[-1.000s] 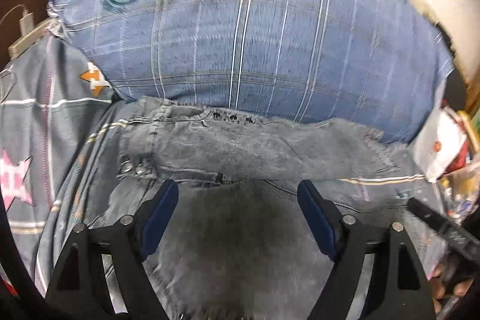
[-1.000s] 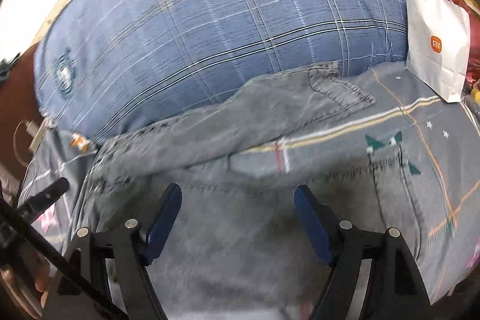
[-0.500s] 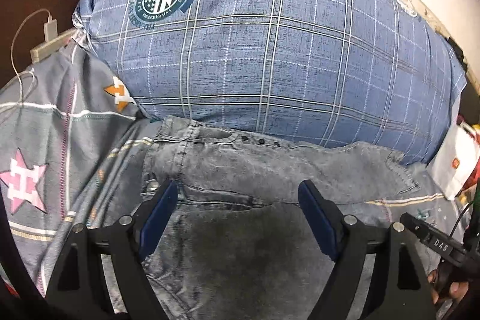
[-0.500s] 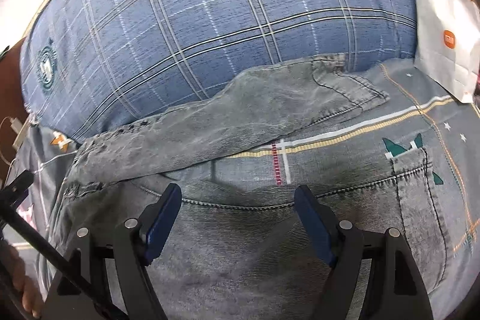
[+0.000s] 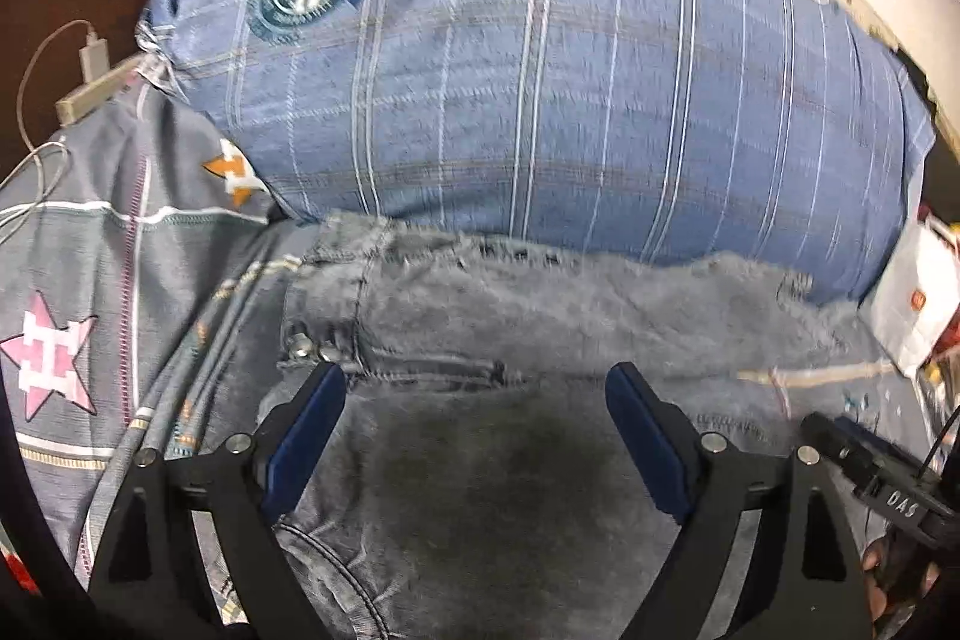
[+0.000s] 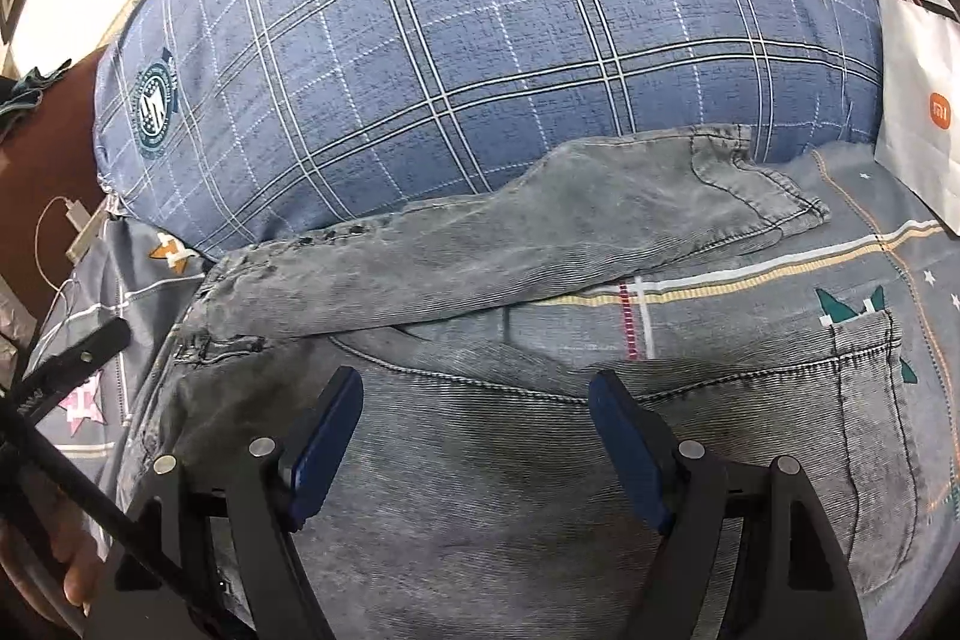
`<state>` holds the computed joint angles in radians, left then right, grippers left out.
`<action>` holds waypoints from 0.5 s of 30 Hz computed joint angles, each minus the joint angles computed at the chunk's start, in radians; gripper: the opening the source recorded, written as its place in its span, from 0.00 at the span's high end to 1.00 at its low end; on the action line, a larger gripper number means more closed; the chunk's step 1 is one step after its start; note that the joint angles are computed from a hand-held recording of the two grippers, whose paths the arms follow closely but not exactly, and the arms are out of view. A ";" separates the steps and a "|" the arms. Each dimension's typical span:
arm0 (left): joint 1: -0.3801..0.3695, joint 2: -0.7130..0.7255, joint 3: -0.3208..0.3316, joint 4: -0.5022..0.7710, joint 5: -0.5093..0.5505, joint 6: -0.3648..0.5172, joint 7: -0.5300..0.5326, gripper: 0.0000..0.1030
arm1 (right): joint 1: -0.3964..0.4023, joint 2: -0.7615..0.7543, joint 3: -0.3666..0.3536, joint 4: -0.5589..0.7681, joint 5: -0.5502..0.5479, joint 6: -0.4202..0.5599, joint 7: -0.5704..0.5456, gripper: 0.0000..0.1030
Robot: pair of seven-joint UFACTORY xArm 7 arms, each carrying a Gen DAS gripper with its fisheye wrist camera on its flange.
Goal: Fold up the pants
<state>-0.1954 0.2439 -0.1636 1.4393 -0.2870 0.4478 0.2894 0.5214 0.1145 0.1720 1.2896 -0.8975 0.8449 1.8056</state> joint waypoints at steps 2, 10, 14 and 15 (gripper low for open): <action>-0.042 0.005 0.041 -0.008 0.114 -0.008 -0.090 0.15 | 0.001 0.007 0.000 0.005 0.006 0.001 -0.001 0.20; -0.003 -0.026 -0.003 -0.034 0.050 -0.018 -0.016 0.14 | 0.003 0.000 0.002 0.001 -0.013 0.019 0.031 0.20; 0.022 -0.069 -0.027 -0.075 -0.064 -0.073 0.057 0.14 | 0.009 0.001 0.003 0.005 -0.022 0.036 0.040 0.20; 0.036 -0.082 -0.044 -0.085 -0.119 -0.092 0.106 0.14 | 0.008 0.001 0.002 0.004 -0.021 0.036 0.039 0.20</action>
